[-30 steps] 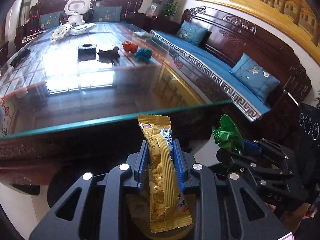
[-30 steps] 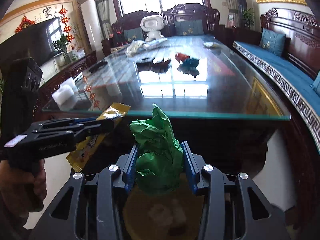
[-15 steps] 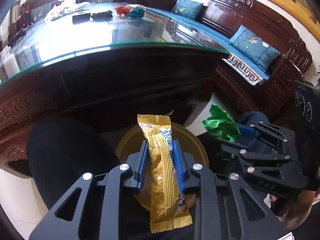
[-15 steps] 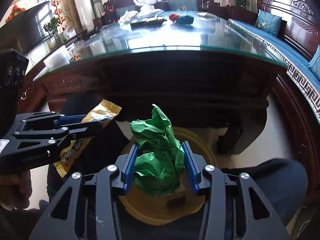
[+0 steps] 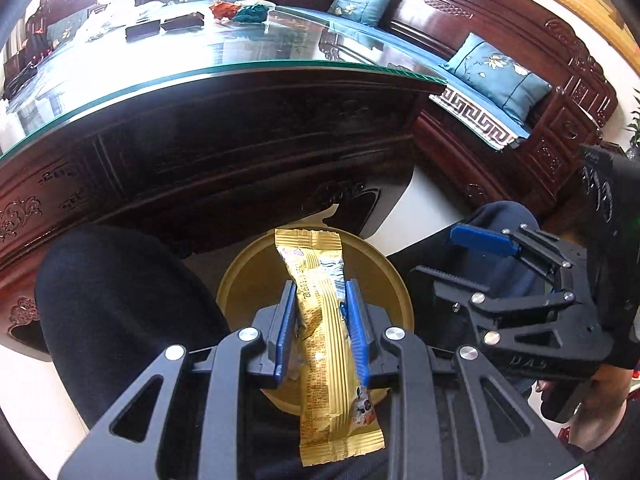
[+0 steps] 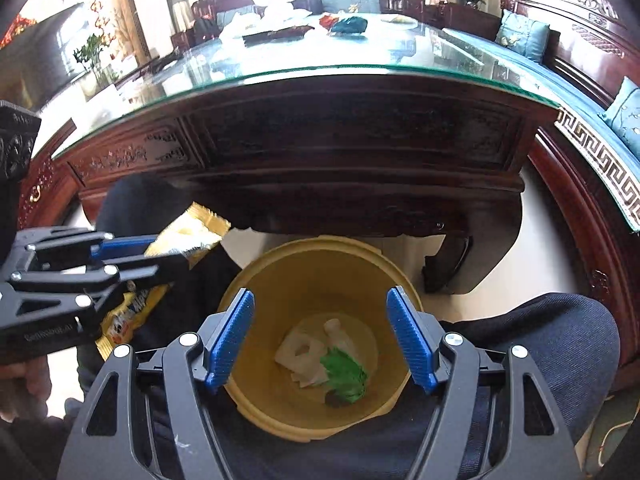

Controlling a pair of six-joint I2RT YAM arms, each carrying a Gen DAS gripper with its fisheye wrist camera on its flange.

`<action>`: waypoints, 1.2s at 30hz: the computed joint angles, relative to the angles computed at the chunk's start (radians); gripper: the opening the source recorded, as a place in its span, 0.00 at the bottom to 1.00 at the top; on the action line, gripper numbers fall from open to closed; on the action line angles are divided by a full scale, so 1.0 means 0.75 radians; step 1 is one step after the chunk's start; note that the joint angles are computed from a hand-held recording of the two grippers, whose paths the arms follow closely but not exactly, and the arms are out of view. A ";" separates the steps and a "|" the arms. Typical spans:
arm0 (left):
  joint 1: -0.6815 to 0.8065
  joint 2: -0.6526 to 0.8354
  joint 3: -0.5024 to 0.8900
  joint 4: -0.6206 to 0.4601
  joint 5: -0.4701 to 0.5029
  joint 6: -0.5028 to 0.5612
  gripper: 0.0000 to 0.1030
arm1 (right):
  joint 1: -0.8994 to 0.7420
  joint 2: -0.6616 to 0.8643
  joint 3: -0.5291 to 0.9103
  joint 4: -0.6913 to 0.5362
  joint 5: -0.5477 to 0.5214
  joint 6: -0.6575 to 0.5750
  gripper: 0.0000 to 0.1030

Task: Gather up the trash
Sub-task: 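Carry both items over the yellow bin and open both tools to drop them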

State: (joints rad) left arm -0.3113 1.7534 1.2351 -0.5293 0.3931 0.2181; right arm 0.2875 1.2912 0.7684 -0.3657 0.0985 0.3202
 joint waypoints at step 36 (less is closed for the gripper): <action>-0.083 0.016 0.008 0.006 -0.060 0.021 0.52 | -0.129 -0.122 -0.027 0.030 -0.040 -0.034 0.65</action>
